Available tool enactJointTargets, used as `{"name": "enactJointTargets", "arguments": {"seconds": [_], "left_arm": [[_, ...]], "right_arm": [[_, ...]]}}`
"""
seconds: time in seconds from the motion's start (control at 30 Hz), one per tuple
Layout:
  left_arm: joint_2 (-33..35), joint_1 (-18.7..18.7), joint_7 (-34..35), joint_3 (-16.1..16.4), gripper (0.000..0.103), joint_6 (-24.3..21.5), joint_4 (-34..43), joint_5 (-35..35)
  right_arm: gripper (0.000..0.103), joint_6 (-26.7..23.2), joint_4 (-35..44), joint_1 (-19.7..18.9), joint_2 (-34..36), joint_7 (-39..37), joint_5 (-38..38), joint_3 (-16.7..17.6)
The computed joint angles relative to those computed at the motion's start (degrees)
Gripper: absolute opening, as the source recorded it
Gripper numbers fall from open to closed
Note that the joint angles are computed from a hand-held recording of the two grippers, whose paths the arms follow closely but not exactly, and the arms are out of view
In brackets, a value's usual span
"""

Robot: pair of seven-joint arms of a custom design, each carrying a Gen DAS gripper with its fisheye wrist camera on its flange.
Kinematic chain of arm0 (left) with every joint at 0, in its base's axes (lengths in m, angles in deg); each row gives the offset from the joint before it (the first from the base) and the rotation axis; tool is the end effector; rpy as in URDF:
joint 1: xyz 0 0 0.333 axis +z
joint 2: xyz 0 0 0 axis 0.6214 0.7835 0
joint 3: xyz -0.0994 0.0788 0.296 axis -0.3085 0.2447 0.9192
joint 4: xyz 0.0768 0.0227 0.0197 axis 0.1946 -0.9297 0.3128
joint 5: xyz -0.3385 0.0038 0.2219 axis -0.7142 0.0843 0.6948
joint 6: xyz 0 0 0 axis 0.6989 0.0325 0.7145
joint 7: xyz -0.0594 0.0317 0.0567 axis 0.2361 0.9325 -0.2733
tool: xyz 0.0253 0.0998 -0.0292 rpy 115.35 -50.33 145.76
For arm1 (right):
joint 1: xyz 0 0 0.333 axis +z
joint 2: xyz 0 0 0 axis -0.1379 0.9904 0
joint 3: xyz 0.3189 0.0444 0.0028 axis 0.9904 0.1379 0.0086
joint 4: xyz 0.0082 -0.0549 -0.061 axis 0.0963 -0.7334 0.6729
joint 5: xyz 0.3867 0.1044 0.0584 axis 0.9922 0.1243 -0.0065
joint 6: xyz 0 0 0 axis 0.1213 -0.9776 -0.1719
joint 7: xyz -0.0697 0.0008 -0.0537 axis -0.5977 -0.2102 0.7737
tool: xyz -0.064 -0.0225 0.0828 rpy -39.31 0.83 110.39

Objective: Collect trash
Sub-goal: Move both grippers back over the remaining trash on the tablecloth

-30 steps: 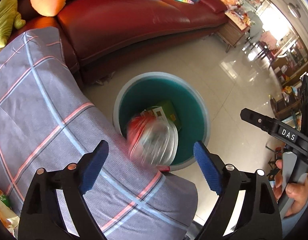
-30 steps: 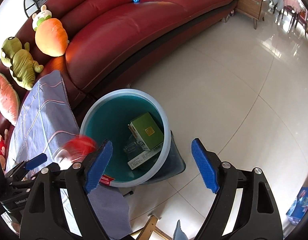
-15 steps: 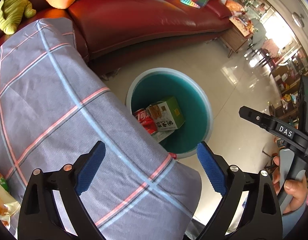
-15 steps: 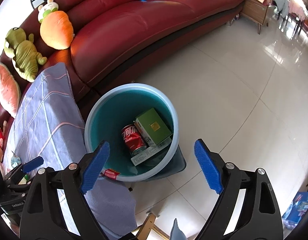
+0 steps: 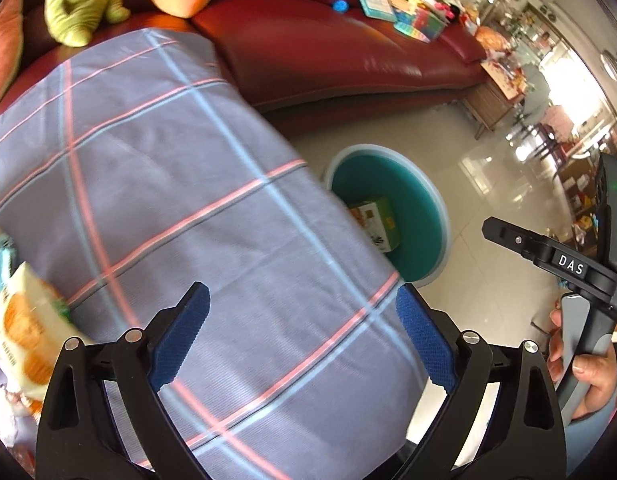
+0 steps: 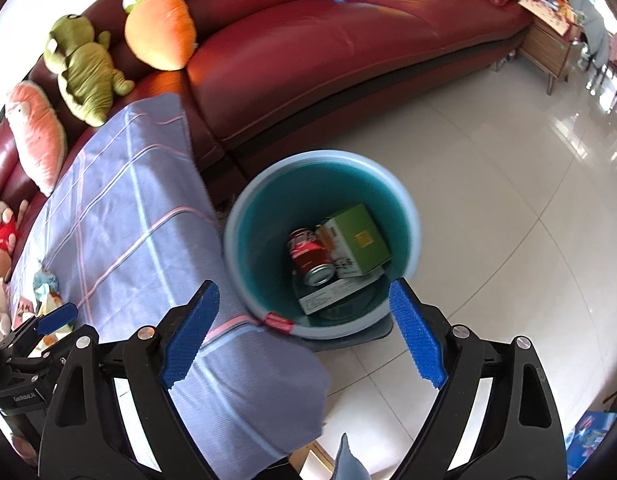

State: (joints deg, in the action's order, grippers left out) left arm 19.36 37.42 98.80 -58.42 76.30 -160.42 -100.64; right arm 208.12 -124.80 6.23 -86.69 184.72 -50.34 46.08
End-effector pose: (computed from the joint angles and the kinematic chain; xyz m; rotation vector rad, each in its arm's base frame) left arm 0.5403 -0.0537 0.4105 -2.0311 2.1630 -0.7465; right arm 0.5585 0.1792 0.4134 -1.8028 1.9813 -0.2550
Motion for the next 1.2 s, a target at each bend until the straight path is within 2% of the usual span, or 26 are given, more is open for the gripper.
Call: {"name": "enactJointTargets", "arguments": {"seconds": [0.37,0.63,1.0,1.2], "left_arm": [[-8.86,3.39,3.05,4.23,0.094,0.28,-7.71,-2.28],[-14.36,7.46,7.28,8.62,0.094,0.11,-12.68,-3.4],[-18.95,16.65,12.54,14.56,0.094,-0.56,-17.01,-3.11],[-18.43,22.58,15.24,17.29,0.094,1.24,-18.09,-1.87]], "right_arm": [[0.083,-2.05,2.32,4.03,0.09,3.01,-3.59,2.33],[0.083,-6.3,8.55,8.49,3.28,4.33,-6.84,4.77],[0.083,-15.67,24.72,16.16,13.52,1.59,-9.46,8.0],[0.083,-22.99,39.53,21.21,22.87,-2.75,-10.09,9.38]]}}
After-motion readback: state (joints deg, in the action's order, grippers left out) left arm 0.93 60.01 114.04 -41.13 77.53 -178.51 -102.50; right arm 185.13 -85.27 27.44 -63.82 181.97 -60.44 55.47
